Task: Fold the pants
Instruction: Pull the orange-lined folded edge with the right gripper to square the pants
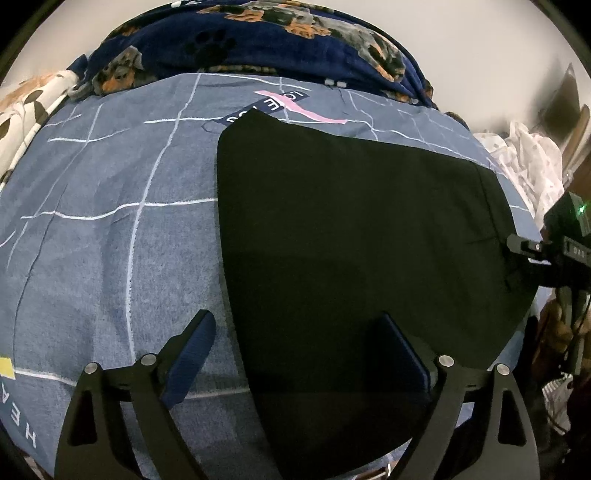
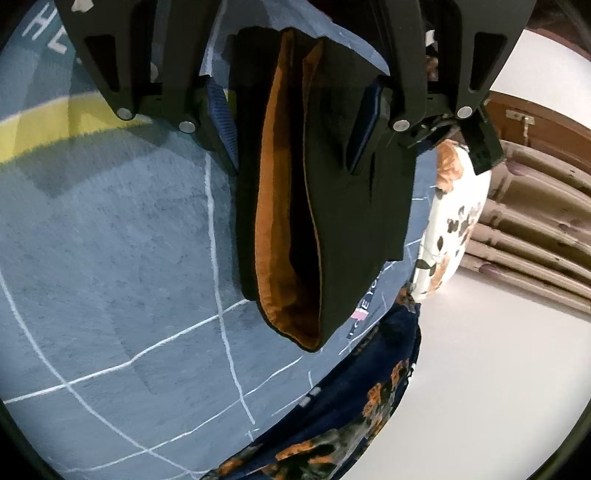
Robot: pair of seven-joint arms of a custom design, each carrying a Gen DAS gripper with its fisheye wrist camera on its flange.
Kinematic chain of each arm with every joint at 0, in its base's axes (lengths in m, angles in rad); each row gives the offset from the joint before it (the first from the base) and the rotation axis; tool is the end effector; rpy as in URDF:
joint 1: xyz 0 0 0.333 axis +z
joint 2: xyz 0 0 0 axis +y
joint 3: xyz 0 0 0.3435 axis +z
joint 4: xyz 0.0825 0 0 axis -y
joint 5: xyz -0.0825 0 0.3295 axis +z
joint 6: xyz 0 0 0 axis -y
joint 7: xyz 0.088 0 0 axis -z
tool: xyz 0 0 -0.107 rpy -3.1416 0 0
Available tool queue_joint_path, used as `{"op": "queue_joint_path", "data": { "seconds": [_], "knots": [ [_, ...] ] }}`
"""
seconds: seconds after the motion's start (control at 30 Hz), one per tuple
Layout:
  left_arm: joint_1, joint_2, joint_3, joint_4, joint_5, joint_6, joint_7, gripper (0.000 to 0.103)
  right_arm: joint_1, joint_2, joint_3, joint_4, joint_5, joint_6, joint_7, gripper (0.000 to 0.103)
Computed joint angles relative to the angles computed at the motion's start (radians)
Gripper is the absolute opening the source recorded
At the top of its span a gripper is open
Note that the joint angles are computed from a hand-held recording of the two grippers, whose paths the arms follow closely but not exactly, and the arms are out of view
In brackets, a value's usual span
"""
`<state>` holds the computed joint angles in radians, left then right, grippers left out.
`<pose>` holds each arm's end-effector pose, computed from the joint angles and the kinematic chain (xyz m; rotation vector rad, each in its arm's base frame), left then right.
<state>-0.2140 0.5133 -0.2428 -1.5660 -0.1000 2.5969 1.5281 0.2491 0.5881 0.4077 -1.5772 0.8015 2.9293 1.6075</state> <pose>0.6411 -0.2723 0.4615 -1.7543 2.3298 -0.8179 0.6205 0.3339 0.4388 -1.3509 1.7675 0.3411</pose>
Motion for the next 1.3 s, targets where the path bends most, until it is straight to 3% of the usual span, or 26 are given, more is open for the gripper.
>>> {"op": "queue_joint_path", "data": {
  "seconds": [0.07, 0.3, 0.5, 0.67, 1.03, 1.3],
  "knots": [
    [-0.004, 0.007, 0.002, 0.013, 0.005, -0.007, -0.001, 0.092, -0.018, 0.014, 0.024, 0.016, 0.015, -0.007, -0.027, 0.058],
    [-0.01, 0.029, 0.003, 0.045, 0.022, -0.014, 0.016, 0.094, -0.005, 0.044, 0.016, 0.082, -0.002, -0.078, -0.071, 0.066],
    [-0.002, 0.052, -0.01, 0.077, 0.012, -0.023, 0.062, 0.094, -0.054, 0.06, 0.081, 0.089, 0.108, -0.092, -0.225, 0.064],
    [-0.01, 0.071, -0.005, 0.11, 0.015, -0.041, 0.075, 0.095, -0.016, 0.051, 0.011, 0.105, 0.103, -0.157, -0.222, 0.063],
    [-0.025, 0.087, 0.011, 0.146, 0.035, -0.073, 0.08, 0.097, 0.006, 0.048, -0.032, 0.124, 0.14, -0.21, -0.198, 0.071],
    [-0.03, 0.083, 0.015, 0.131, 0.049, -0.048, 0.065, 0.097, 0.015, 0.048, -0.042, 0.129, 0.137, -0.212, -0.189, 0.074]
  ]
}}
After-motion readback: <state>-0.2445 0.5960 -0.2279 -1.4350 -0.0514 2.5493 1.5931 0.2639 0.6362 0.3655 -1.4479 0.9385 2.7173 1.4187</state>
